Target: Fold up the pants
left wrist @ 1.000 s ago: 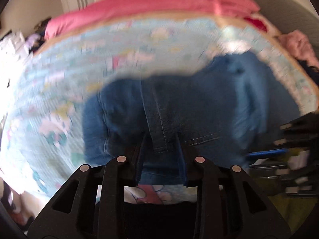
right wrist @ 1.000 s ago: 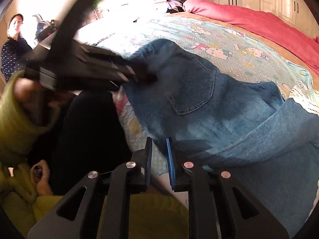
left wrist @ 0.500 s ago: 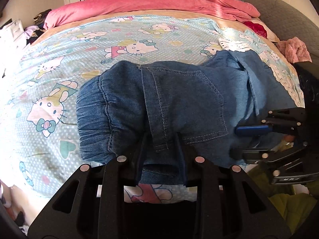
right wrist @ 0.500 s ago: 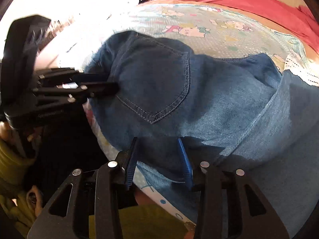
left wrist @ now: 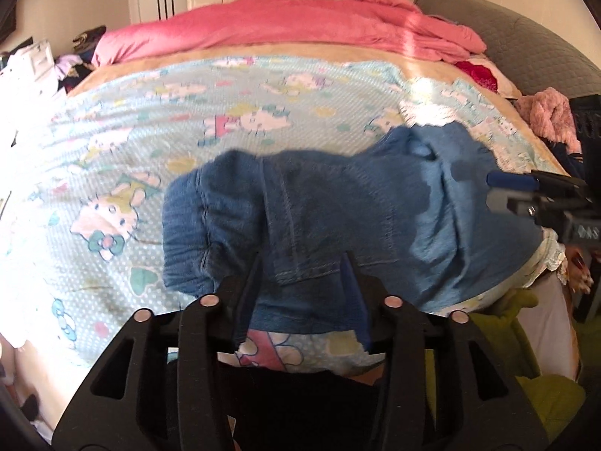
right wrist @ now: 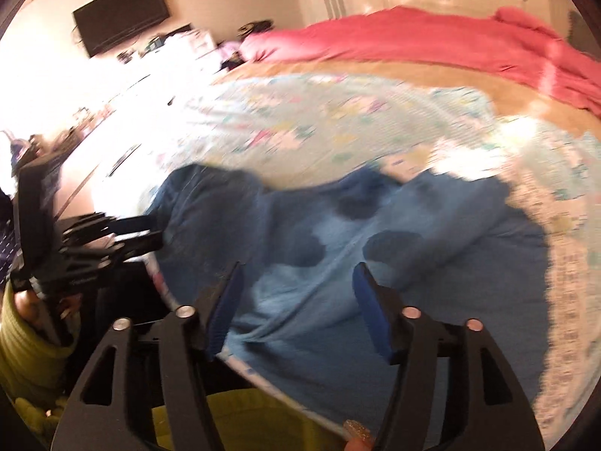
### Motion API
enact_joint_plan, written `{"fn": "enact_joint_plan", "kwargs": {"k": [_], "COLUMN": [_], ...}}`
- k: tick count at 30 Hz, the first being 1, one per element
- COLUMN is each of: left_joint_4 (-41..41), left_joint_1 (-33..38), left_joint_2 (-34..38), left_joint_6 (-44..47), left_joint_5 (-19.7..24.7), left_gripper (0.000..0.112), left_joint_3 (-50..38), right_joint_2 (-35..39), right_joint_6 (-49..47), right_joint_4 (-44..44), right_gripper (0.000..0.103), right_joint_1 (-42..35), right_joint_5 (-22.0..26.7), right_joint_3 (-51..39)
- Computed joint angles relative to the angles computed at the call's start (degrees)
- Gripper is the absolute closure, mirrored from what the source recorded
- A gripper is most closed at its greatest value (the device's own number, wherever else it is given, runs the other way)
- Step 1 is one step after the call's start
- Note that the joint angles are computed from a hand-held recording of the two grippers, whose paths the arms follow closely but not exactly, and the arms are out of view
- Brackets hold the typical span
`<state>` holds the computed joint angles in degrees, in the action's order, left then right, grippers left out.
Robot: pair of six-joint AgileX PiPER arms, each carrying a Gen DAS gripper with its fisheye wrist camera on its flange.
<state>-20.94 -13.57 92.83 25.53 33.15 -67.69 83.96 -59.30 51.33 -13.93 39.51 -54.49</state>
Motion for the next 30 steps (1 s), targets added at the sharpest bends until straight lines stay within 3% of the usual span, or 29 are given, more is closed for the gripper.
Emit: {"fn": "enact_joint_plan", "kwargs": {"k": [7, 16, 28, 29, 30], "left_joint_4": [-2.69, -4.9, -7.53, -7.26, -6.7], "left_joint_1": [-3.27, -8.81, -14.25, -14.53, -14.96], "left_joint_2": [-0.11, 6.0, 19.8, 20.66, 21.55], "left_joint_6": [0.53, 0.26, -3.43, -3.92, -4.54], "left_joint_5": [2.21, 5.81, 12.89, 13.12, 13.16], "left_gripper": [0.064, 0.061, 0.059, 0.061, 0.075], "left_joint_3": [-2.86, -7.71, -22.45, -23.44, -24.28], "right_joint_2": [3.21, 15.87, 38.79, 39.93, 41.45], "right_joint_6": [4.69, 22.17, 48.34, 48.19, 48.84], "right_joint_4": [-3.92, -19.37, -41.26, -40.97, -41.76], "right_gripper": [0.03, 0.029, 0.029, 0.029, 0.029], "right_joint_1": [-2.13, 0.07, 5.88, 5.93, 6.17], "right_joint_5": [-4.12, -4.52, 6.14, 6.85, 7.73], "right_joint_3": [-5.63, -22.52, -53.73, -55.39, -57.55]}}
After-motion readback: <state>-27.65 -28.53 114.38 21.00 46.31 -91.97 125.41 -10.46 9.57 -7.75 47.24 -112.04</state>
